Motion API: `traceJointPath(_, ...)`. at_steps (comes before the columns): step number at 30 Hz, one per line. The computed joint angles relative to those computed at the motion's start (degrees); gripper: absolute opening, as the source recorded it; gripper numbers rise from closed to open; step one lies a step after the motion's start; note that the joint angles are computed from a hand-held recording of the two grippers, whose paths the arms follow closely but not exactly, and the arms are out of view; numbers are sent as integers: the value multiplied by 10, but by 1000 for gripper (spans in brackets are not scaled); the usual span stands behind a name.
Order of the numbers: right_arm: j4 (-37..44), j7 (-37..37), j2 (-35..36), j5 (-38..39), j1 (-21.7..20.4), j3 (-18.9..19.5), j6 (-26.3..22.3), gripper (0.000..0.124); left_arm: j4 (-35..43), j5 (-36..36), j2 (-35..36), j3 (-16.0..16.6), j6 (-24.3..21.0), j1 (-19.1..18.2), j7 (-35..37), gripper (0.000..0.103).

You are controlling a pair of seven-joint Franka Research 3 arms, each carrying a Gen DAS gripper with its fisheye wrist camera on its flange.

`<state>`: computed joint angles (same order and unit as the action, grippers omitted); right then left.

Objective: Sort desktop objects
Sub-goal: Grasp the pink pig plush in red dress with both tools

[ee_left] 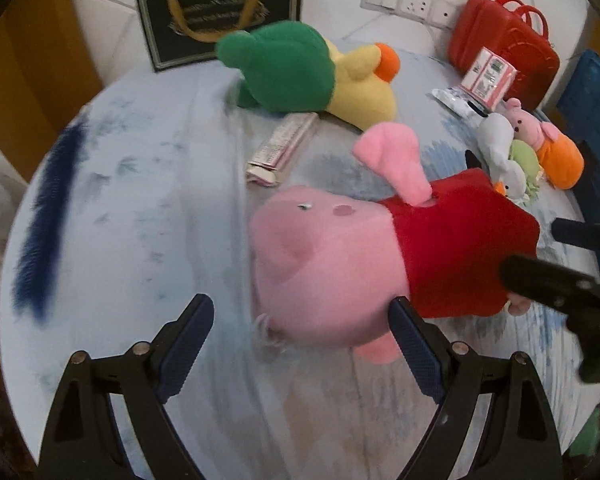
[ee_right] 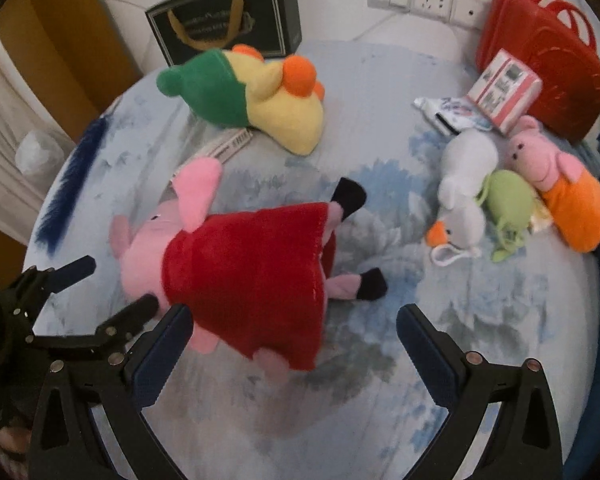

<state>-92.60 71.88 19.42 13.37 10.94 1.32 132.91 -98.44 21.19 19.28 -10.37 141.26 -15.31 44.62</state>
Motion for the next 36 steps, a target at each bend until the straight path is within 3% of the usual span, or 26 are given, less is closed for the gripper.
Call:
traceJointPath(4,40,12,36,-8,4,-2,-24,103,26,-5,25,-3,13,3,29,91)
traceJointPath(7,57,8,56,5,0,3,-25,103,41,1,37,4,10,-1,32,99)
traceJointPath(17,99,-12,95,58,-20,14,-70,103,53,-47,61,-6,25,13,68,103)
traceJointPath(18,99,-12,96,59,-20,14,-69,103,49,-53,60,-8,35,16,72,102)
traceJointPath(20,100,-8,95,60,-19,12,-70,103,39,-84,57,-23,52,29,96,87)
traceJointPath(23,81,-42,80,89,-31,26,-61,79,32,-48,46,-1,52,3,69,80)
traceJointPath(26,57,-49,60,74,-19,18,-41,76,21,-24,33,8,55,-9,40,77)
traceJointPath(36,-42,-119,-56,145,-34,20,28,76,-8,117,-45,19,71,-43,-70,76)
